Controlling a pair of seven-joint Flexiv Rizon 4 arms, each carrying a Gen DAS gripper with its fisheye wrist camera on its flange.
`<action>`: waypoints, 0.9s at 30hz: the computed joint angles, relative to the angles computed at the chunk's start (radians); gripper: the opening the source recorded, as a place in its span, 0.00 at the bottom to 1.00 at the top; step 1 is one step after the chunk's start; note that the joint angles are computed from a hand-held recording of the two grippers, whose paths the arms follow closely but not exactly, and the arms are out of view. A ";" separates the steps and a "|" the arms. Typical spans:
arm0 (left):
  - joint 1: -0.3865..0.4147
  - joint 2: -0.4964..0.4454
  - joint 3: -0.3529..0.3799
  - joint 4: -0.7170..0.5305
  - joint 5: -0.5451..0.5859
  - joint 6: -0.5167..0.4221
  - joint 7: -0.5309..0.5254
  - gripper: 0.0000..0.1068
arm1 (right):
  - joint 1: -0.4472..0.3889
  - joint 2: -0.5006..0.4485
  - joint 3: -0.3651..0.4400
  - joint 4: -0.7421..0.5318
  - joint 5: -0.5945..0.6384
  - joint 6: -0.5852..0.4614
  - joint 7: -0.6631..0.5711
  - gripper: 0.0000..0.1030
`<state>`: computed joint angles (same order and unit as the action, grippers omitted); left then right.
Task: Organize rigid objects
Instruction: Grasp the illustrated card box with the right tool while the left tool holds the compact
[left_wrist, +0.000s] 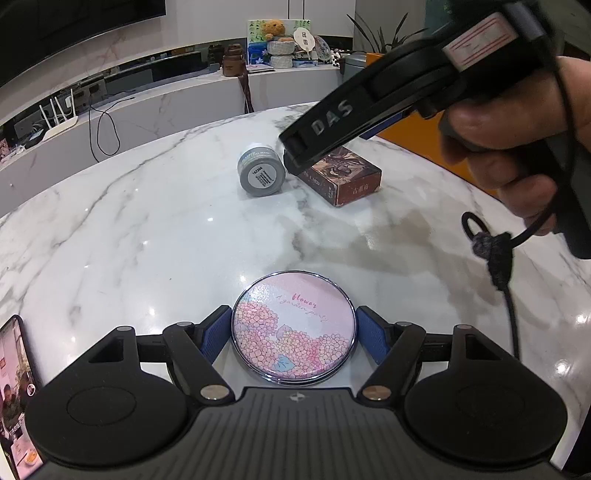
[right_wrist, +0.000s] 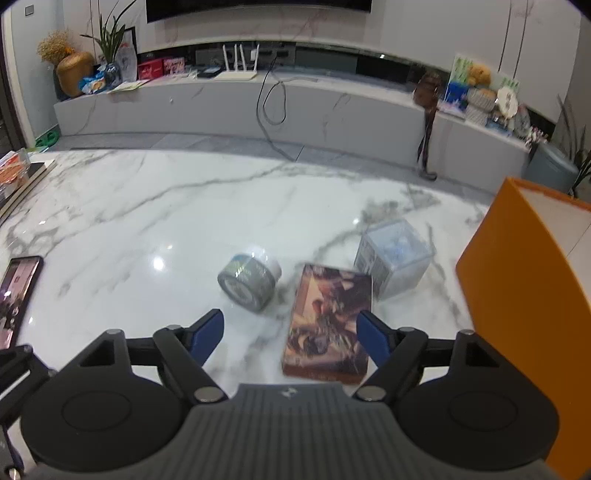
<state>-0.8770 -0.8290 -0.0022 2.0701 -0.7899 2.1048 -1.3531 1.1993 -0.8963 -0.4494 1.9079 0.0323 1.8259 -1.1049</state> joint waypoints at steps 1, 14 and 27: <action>0.003 -0.001 -0.002 0.002 0.005 0.002 -0.002 0.79 | 0.031 -0.015 -0.036 -0.005 0.011 -0.013 0.008 0.77; 0.031 -0.010 -0.018 0.015 0.058 0.043 -0.030 0.80 | -0.047 -0.083 -0.023 -0.079 -0.089 -0.067 0.060 0.73; 0.018 -0.005 -0.021 0.017 0.023 0.043 -0.014 0.80 | -0.273 0.042 0.253 -0.002 -0.257 -0.091 -0.053 0.58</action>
